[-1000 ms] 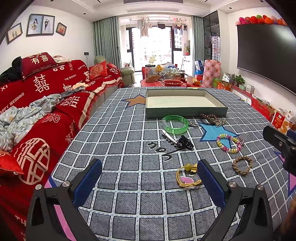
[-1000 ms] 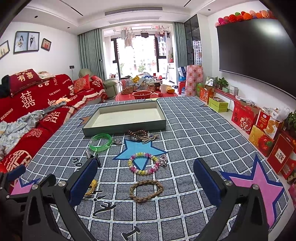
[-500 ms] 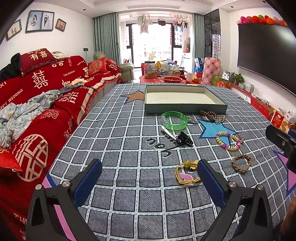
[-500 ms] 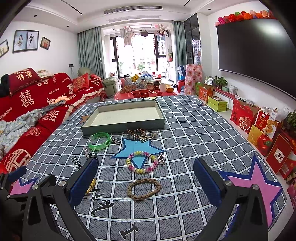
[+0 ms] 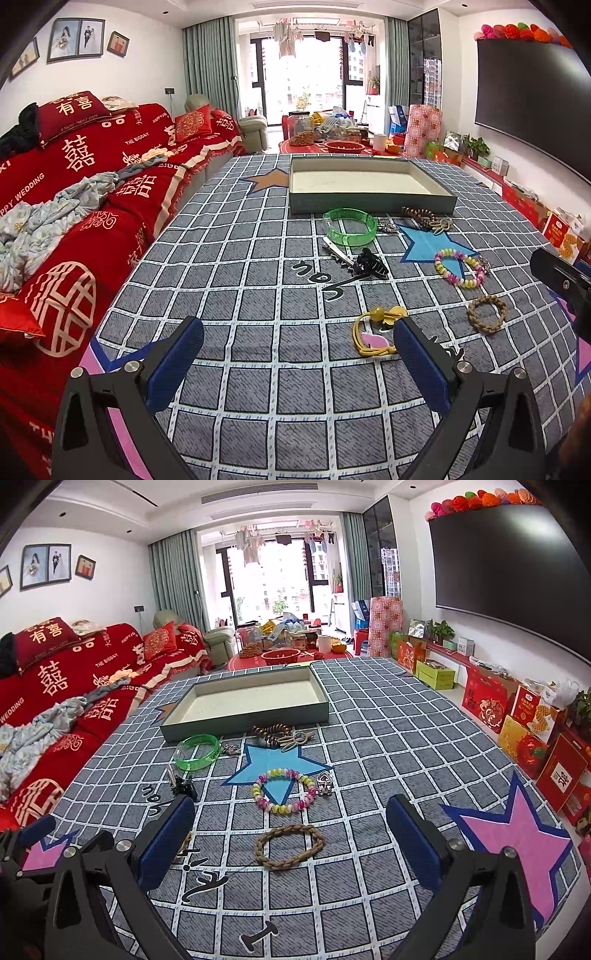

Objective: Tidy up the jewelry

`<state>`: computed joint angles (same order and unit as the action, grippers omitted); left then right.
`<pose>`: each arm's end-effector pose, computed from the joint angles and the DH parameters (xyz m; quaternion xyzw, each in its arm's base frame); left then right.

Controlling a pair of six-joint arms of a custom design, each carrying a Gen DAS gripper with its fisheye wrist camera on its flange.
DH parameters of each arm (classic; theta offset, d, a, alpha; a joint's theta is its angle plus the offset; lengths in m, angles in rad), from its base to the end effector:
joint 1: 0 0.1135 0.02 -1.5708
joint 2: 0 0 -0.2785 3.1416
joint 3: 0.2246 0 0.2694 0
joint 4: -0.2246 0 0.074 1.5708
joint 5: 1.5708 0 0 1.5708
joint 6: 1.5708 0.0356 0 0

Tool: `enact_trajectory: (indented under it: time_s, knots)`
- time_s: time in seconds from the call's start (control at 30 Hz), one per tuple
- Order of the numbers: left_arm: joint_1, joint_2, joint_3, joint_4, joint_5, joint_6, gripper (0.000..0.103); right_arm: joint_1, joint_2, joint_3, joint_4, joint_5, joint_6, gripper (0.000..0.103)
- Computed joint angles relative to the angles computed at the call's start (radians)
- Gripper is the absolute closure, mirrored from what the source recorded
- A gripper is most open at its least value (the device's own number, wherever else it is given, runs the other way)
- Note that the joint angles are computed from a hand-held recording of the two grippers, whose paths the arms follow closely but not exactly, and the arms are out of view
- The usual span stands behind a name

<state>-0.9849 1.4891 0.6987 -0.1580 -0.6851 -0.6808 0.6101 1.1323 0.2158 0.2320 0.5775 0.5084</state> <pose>0.1757 -0.2241 0.1641 0.0342 0.9019 0.0017 0.4306 0.1666 0.0927 0.1281 0.0779 0.8711 0.0000 0.4849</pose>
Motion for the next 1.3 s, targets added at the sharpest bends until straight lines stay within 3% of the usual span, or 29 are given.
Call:
enact_trajectory:
  time_s: [0.67,0.8,1.0,1.1,1.3]
  knots:
    - [0.003,0.012,0.006,0.000,0.032,0.014,0.000,-0.007,0.024,0.007,0.011,-0.010,-0.005,0.000]
    - [0.022,0.028,0.016,-0.001,0.057,0.029,0.000,-0.039,0.031,-0.002,0.030,-0.051,-0.028,0.000]
    - [0.133,0.046,0.032,0.014,0.249,0.119,0.000,-0.266,-0.031,-0.006,-0.035,-0.319,-0.092,0.000]
    - [0.183,0.083,0.061,0.006,0.337,0.152,0.000,-0.362,0.037,0.055,-0.134,-0.416,-0.129,0.000]
    - [0.221,0.196,0.155,-0.026,0.463,0.213,0.000,-0.362,0.269,0.159,-0.204,-0.381,-0.153,0.000]
